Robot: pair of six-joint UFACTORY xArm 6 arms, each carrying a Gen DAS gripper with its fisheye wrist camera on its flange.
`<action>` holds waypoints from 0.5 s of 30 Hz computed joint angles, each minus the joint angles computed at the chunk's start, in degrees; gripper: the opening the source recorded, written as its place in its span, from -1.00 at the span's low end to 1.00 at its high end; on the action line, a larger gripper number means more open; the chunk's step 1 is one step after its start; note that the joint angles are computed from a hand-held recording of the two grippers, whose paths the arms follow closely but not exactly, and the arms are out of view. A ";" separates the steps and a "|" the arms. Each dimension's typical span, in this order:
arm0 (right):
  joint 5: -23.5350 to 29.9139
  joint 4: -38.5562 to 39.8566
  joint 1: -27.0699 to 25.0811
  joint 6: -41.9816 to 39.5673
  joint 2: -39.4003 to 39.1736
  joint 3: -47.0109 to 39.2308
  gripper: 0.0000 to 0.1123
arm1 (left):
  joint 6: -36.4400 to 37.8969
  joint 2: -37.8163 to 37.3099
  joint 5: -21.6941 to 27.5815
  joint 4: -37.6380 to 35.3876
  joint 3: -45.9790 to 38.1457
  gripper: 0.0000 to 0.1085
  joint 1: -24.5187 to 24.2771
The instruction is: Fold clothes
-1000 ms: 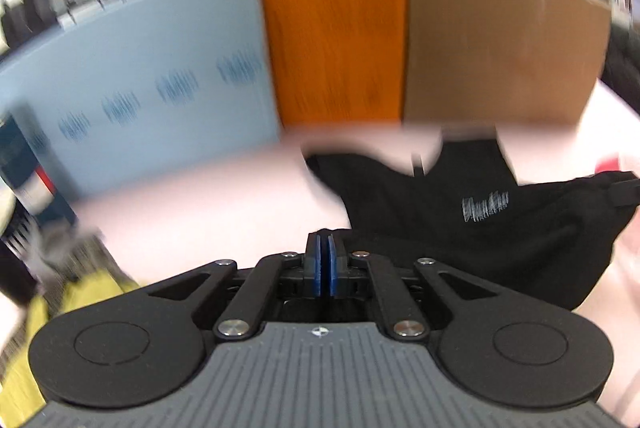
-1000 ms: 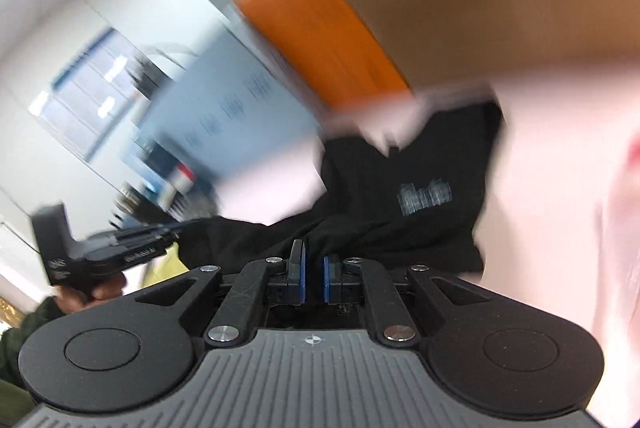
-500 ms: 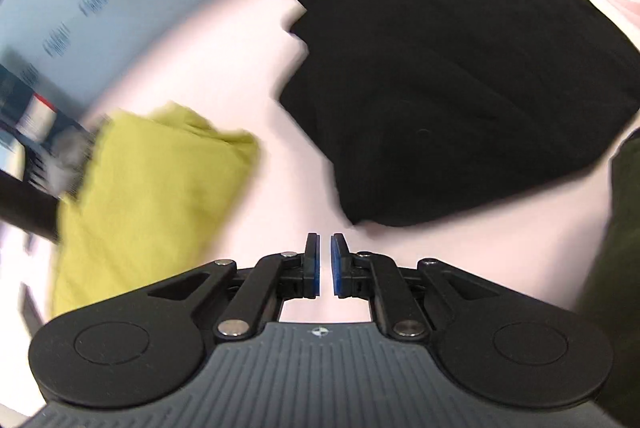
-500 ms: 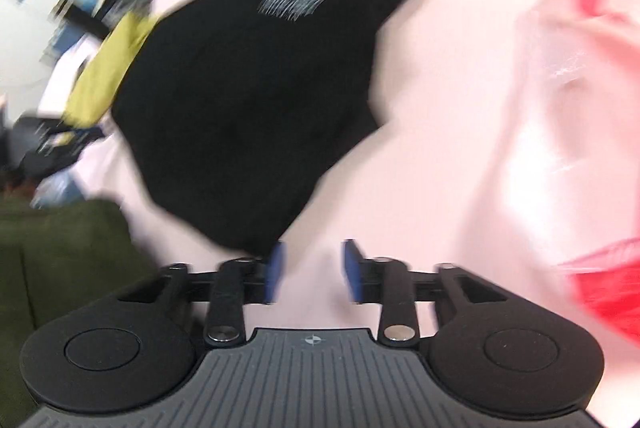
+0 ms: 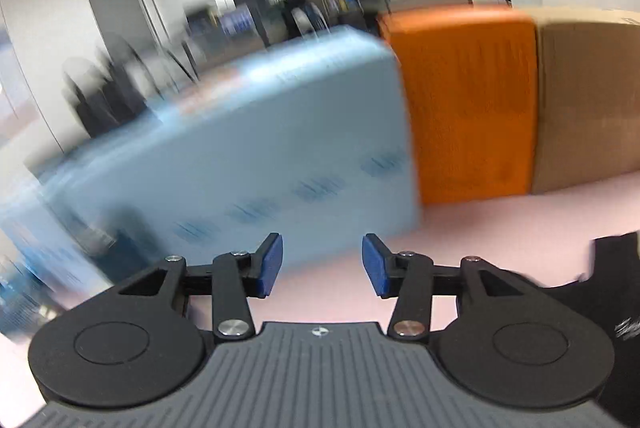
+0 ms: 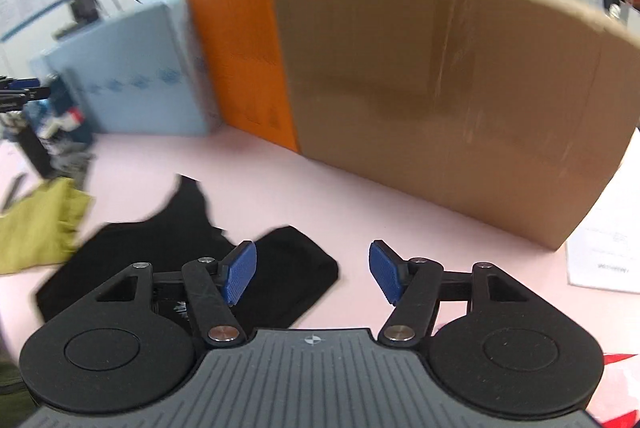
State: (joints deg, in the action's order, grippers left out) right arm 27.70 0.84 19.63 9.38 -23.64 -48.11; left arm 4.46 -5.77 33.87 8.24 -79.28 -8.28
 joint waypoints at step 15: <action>-14.89 21.76 -0.84 -10.59 17.41 1.38 0.06 | -3.02 29.38 20.31 -39.88 -21.92 -0.16 0.72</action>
State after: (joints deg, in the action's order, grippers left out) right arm 12.81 22.60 18.79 -1.20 -6.23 -46.73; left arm 1.45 23.61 54.17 -31.64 -101.20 -7.56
